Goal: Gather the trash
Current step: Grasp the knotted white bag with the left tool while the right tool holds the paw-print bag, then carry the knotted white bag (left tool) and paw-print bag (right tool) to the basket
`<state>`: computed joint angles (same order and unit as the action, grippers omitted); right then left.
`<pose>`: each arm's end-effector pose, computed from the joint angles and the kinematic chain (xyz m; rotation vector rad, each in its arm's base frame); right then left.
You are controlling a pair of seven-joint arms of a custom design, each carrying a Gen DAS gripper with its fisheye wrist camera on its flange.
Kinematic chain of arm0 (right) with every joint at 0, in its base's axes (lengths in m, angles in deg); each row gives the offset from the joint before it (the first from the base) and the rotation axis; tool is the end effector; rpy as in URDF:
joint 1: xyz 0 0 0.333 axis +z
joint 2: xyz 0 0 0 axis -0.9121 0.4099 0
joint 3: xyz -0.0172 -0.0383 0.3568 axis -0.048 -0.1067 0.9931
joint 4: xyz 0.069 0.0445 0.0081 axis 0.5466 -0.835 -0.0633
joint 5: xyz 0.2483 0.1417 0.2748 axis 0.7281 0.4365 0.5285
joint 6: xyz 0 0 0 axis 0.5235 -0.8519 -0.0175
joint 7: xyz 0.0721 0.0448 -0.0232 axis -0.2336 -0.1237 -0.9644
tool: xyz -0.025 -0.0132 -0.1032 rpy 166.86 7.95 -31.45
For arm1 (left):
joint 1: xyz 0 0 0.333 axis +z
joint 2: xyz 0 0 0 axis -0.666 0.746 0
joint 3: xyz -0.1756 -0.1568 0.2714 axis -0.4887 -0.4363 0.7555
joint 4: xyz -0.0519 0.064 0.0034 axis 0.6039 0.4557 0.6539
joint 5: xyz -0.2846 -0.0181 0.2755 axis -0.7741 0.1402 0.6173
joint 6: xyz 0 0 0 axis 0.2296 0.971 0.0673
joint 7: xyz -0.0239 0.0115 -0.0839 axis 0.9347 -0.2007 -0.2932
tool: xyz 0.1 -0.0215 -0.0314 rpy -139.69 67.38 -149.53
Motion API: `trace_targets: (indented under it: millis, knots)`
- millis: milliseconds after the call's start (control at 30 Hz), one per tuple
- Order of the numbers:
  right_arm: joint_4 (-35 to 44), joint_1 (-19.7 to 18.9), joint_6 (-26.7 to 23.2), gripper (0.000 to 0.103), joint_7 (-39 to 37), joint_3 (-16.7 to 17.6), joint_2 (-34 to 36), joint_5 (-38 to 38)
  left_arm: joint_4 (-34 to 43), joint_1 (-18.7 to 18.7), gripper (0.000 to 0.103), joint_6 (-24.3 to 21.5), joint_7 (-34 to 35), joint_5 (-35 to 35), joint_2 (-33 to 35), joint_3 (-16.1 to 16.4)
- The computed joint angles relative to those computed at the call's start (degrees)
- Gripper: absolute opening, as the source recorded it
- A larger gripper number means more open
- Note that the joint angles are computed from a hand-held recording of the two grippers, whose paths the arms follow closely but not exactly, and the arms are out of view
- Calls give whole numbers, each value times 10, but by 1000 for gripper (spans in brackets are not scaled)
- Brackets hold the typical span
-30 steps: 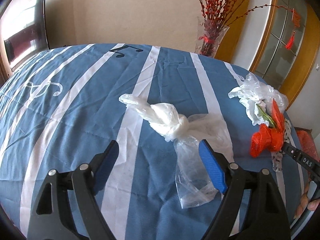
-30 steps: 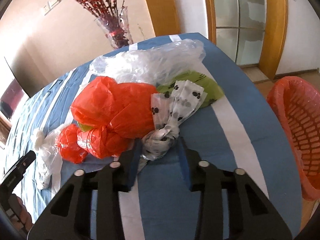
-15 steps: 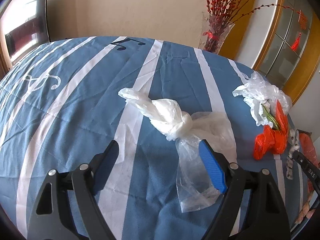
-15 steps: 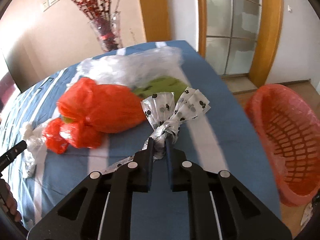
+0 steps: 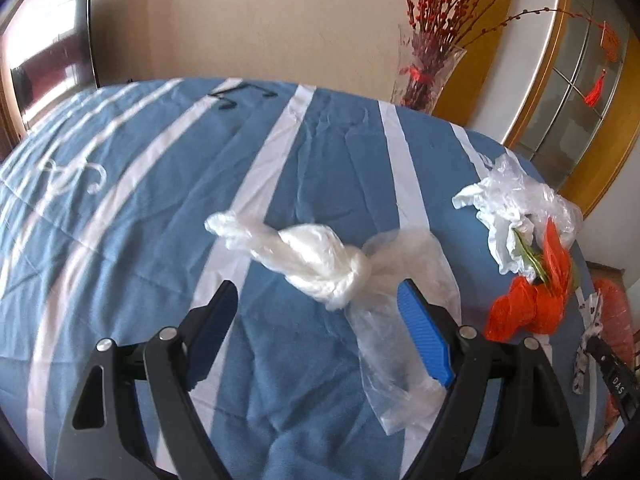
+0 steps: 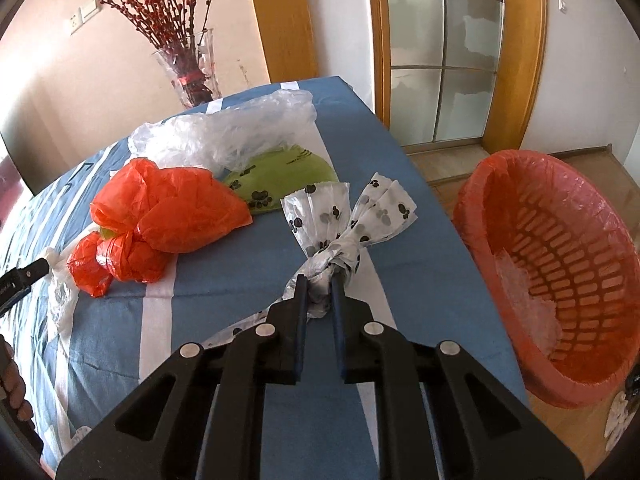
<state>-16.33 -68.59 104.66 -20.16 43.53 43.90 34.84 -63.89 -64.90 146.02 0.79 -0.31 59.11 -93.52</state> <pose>0.7914 0.0618 0.4204 -2.1101 1.2335 -0.3128 0.5966 -0.3049 0.4353 -2.3398 0.8544 -0.4718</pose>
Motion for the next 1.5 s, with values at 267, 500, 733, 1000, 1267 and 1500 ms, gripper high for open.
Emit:
trace_targets:
  millis: [267,500,733,1000,1267,1500]
  knots:
    - [3,0,-6,12,3,-1,2,-2,19,16,81,-5,48,-30,16,5]
    - [6,1,-10,12,4,-2,3,-4,39,10,65,-4,94,-41,38,14]
    - [-7,-9,-3,12,-18,8,-5,12,19,8,32,37,79,-23,26,18]
    - [-15,-18,-3,12,-38,11,-16,39,6,5,29,49,51,-9,10,15]
    - [-25,-32,0,12,-69,16,-34,83,27,-6,29,39,41,18,4,8]
    - [-26,-42,-4,12,-88,11,-41,112,56,-19,29,33,38,34,7,3]
